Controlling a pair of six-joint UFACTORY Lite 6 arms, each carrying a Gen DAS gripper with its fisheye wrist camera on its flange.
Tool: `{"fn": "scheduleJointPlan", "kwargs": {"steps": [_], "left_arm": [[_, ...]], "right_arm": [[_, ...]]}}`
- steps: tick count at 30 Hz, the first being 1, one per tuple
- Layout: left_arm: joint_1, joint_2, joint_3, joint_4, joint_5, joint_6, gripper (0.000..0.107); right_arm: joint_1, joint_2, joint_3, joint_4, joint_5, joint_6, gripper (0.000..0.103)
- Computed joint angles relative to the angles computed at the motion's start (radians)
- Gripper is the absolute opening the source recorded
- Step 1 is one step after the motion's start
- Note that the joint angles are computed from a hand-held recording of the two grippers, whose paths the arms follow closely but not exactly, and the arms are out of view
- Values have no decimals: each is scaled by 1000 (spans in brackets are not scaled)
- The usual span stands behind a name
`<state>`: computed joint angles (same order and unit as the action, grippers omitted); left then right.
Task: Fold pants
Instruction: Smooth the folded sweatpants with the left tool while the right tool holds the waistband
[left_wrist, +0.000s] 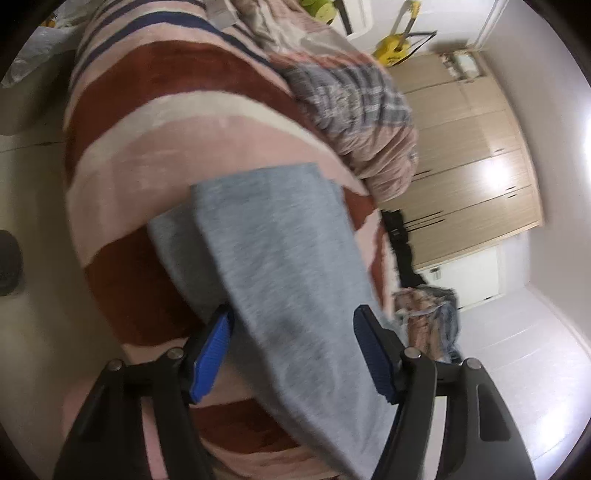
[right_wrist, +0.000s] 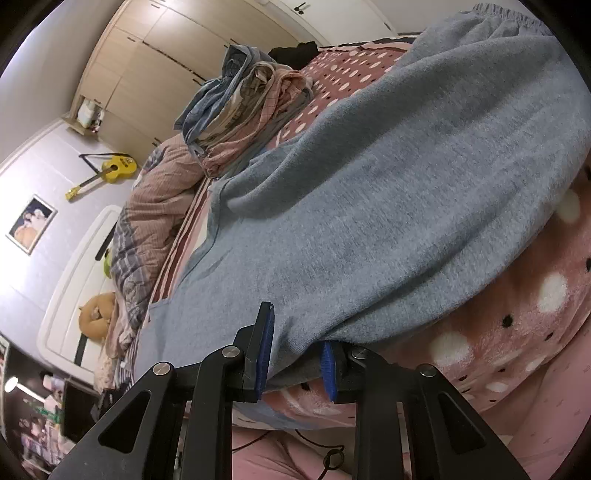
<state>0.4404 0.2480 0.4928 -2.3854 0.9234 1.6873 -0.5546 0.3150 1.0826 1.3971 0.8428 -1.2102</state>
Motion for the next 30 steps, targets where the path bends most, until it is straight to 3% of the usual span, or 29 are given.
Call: {"fn": "scheduleJointPlan", "kwargs": {"steps": [3, 9, 14, 18, 22, 30], "left_arm": [[24, 39, -27, 39, 12, -4, 66], [67, 174, -38, 44, 266, 40, 66], [41, 146, 10, 2, 211, 27, 66], [23, 110, 23, -7, 93, 21, 66], [24, 142, 23, -33, 60, 47, 69], [44, 171, 40, -85, 196, 100, 69]], "right_arm": [[1, -2, 4, -8, -1, 4, 19], [10, -4, 12, -16, -5, 15, 19], [13, -5, 5, -9, -5, 14, 19], [15, -13, -3, -10, -8, 11, 19], [19, -11, -1, -13, -12, 13, 19], [41, -5, 10, -14, -23, 20, 19]]}}
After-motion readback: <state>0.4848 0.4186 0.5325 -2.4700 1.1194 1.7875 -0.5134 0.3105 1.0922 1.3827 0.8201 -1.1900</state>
